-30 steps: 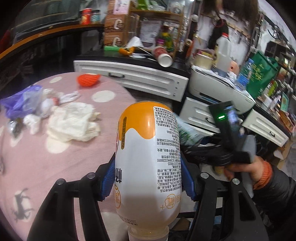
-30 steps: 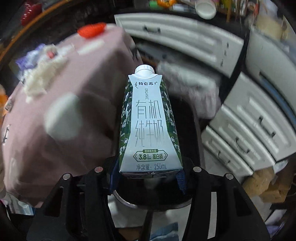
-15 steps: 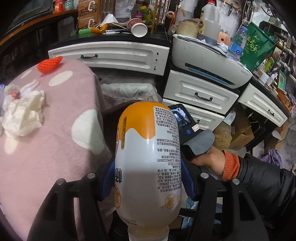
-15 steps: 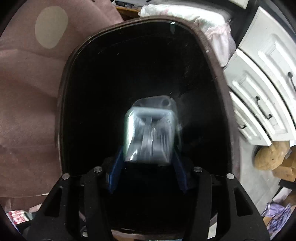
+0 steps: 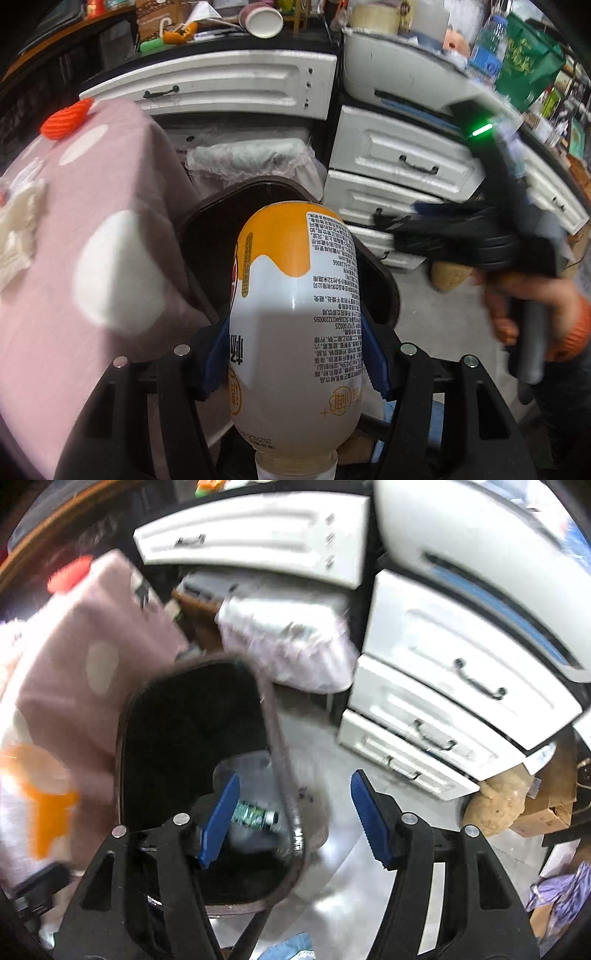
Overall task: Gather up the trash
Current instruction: 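Carry bottle and carton to the black bin and release both inside, then grasp crumpled white tissue with right tool while left tool grasps white paper wad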
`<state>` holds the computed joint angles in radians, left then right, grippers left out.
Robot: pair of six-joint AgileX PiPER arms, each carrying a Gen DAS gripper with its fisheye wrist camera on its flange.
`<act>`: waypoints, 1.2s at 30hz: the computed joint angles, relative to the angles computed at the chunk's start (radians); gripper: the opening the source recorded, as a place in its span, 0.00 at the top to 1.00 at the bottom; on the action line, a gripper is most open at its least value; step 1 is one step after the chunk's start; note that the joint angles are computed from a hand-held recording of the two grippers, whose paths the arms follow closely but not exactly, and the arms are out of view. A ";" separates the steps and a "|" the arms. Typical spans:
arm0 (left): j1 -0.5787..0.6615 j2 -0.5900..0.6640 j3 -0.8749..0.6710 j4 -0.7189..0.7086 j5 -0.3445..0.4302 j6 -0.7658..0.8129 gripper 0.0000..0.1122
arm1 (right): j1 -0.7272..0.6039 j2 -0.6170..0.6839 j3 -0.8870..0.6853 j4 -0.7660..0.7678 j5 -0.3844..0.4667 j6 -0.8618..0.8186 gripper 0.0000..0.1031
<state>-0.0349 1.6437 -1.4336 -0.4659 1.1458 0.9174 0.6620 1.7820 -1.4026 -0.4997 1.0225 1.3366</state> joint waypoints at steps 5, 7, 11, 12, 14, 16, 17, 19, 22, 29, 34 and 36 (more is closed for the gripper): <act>-0.060 0.063 -0.031 0.055 -0.018 -0.077 0.46 | 0.062 -0.067 0.023 -0.069 0.052 0.102 0.38; -0.074 0.082 -0.041 0.071 -0.025 -0.102 0.46 | 0.064 -0.090 0.037 -0.078 0.045 0.119 0.38; -0.110 0.105 -0.034 0.119 -0.066 -0.134 0.46 | 0.081 -0.098 0.007 -0.100 0.076 0.127 0.38; -0.117 0.108 -0.030 0.131 -0.076 -0.138 0.46 | 0.085 -0.094 0.002 -0.109 0.079 0.134 0.38; -0.133 0.123 -0.034 0.155 -0.090 -0.166 0.46 | 0.087 -0.088 -0.015 -0.109 0.080 0.131 0.38; -0.148 0.148 -0.055 0.169 -0.077 -0.194 0.45 | 0.094 -0.089 -0.026 -0.110 0.088 0.131 0.38; -0.154 0.159 -0.067 0.178 -0.069 -0.208 0.45 | 0.097 -0.085 -0.033 -0.110 0.089 0.127 0.38; -0.168 0.171 -0.077 0.199 -0.071 -0.232 0.37 | 0.101 -0.077 -0.046 -0.105 0.094 0.117 0.38; -0.188 0.177 -0.080 0.224 -0.069 -0.240 0.23 | 0.101 -0.074 -0.050 -0.097 0.087 0.112 0.38; -0.171 0.124 -0.047 0.215 -0.061 -0.212 0.17 | 0.123 -0.085 -0.067 -0.142 0.104 0.143 0.31; -0.094 0.019 -0.032 0.118 0.001 -0.116 0.17 | 0.144 -0.098 -0.092 -0.185 0.135 0.157 0.25; -0.051 -0.023 -0.032 0.087 0.024 -0.081 0.16 | 0.151 -0.095 -0.108 -0.199 0.149 0.154 0.24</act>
